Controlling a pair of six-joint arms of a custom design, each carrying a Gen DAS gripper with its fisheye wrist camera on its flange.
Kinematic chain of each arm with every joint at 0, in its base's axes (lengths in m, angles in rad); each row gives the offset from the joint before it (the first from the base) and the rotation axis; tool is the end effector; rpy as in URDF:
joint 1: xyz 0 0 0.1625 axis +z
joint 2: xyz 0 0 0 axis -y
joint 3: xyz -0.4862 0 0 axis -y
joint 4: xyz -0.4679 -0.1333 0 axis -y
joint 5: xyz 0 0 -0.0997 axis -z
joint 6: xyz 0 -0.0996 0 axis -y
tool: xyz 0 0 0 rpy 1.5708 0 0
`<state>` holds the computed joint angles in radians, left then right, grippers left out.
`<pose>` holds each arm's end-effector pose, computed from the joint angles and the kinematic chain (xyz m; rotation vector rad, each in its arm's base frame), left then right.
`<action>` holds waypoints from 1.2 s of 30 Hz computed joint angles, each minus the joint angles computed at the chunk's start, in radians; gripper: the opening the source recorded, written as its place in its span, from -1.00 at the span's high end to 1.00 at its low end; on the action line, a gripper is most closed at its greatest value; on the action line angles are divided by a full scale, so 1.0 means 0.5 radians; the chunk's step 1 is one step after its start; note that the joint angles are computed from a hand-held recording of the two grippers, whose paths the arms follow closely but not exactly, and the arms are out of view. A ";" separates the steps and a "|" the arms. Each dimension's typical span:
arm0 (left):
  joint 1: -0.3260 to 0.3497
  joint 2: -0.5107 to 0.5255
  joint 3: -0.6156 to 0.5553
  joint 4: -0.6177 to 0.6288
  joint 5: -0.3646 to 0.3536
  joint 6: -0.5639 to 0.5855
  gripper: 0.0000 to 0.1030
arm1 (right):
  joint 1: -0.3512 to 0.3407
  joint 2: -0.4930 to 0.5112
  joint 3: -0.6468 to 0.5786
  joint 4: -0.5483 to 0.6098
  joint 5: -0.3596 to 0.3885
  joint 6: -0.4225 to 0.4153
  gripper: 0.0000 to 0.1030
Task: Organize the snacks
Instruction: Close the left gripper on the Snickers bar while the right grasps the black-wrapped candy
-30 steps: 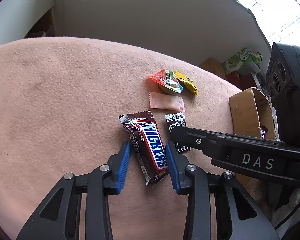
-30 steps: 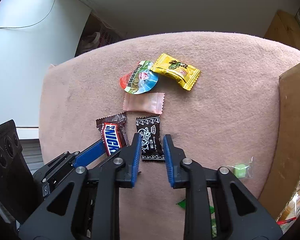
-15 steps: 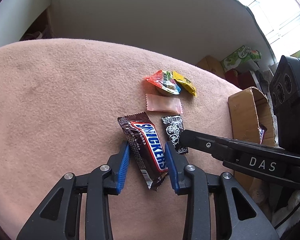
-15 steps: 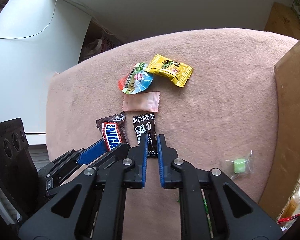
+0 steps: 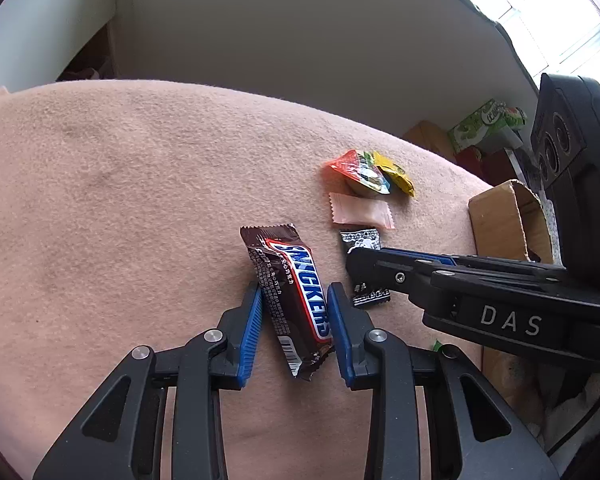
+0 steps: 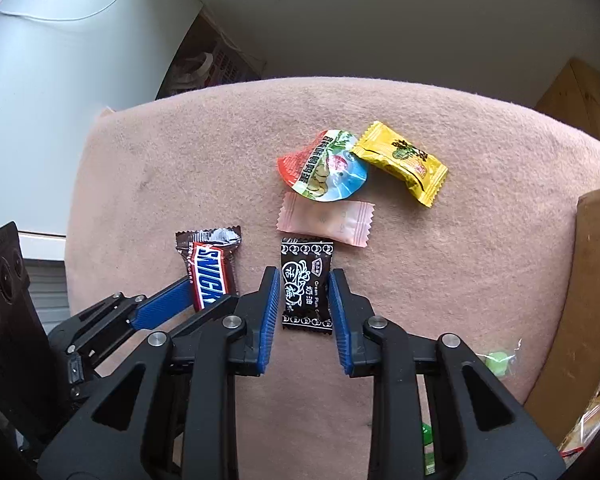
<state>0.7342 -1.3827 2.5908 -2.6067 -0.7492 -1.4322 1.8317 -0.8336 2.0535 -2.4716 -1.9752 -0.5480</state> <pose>-0.1168 -0.3833 0.1188 -0.6438 2.4179 -0.8958 0.2337 -0.5106 -0.0351 1.1622 -2.4852 -0.5171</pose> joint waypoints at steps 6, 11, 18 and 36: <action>-0.050 -0.113 0.059 0.104 0.002 -0.087 0.40 | 0.082 0.039 0.041 -0.106 -0.154 -0.126 0.50; -0.110 -0.271 0.141 0.237 -0.026 -0.211 0.36 | 0.166 0.092 0.127 -0.353 -0.298 -0.284 0.51; -0.066 -0.229 0.096 0.241 -0.005 -0.136 0.36 | 0.189 0.103 0.200 -0.560 -0.320 -0.309 0.55; -0.210 -0.298 0.090 0.195 0.077 -0.148 0.44 | -0.071 -0.504 0.283 -0.236 0.063 -0.110 0.55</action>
